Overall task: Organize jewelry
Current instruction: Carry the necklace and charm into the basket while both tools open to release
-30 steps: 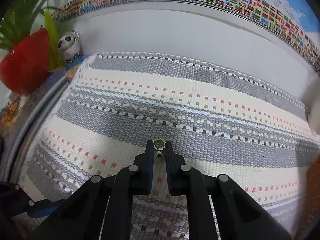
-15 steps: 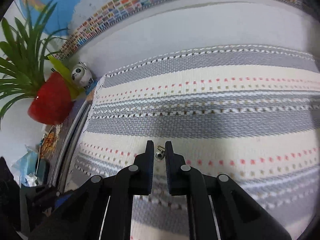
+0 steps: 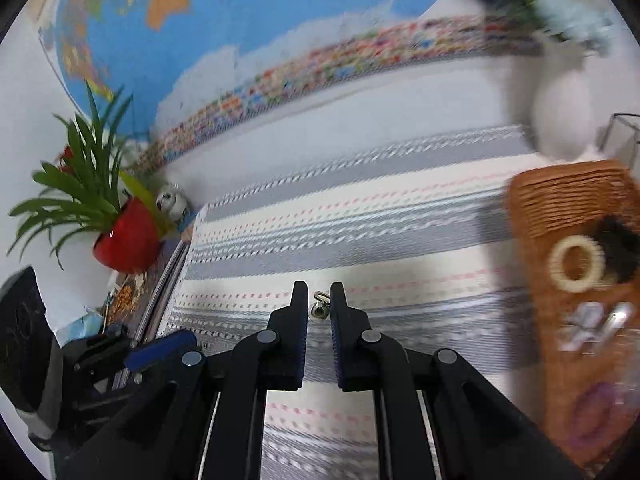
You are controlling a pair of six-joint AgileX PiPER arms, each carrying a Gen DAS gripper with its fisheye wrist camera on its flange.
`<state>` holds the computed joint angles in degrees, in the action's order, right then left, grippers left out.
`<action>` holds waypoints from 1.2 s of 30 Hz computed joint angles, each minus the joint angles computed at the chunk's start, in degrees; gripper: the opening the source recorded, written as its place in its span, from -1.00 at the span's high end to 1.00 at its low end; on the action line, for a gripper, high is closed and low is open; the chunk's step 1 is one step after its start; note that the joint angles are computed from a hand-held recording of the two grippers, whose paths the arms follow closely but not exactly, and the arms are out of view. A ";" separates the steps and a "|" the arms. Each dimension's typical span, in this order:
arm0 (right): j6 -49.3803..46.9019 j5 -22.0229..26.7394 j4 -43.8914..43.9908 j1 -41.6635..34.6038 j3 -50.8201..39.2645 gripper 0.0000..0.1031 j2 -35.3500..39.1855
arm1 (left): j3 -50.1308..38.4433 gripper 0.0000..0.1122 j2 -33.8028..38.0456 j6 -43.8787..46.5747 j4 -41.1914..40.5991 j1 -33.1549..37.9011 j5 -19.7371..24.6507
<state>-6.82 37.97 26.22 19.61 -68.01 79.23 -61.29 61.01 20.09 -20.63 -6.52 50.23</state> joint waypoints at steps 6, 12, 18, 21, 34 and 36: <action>-12.48 5.35 9.82 -17.09 5.84 0.77 -10.22 | -11.69 0.81 8.10 -16.86 11.64 -18.09 -1.76; -24.27 13.63 16.77 -35.28 7.39 0.77 -12.52 | -23.46 0.81 19.57 -21.86 15.23 -28.60 -2.75; -30.71 17.22 18.99 -47.55 7.06 0.77 -9.40 | -35.10 0.81 31.86 -19.75 7.87 -30.66 0.33; -31.43 17.21 18.20 -49.91 4.85 0.77 -5.68 | -40.44 0.81 37.36 -20.22 7.44 -32.06 1.96; -28.87 13.04 14.12 -48.87 2.92 0.75 1.89 | -51.26 0.81 50.27 -18.98 7.47 -33.59 4.41; -28.97 12.93 14.90 -49.34 3.05 0.72 2.18 | -51.14 0.78 50.59 -17.98 6.32 -33.26 4.41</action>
<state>-35.78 50.90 41.12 -29.72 -64.96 81.41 -112.43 111.60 2.10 -14.31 -39.78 54.65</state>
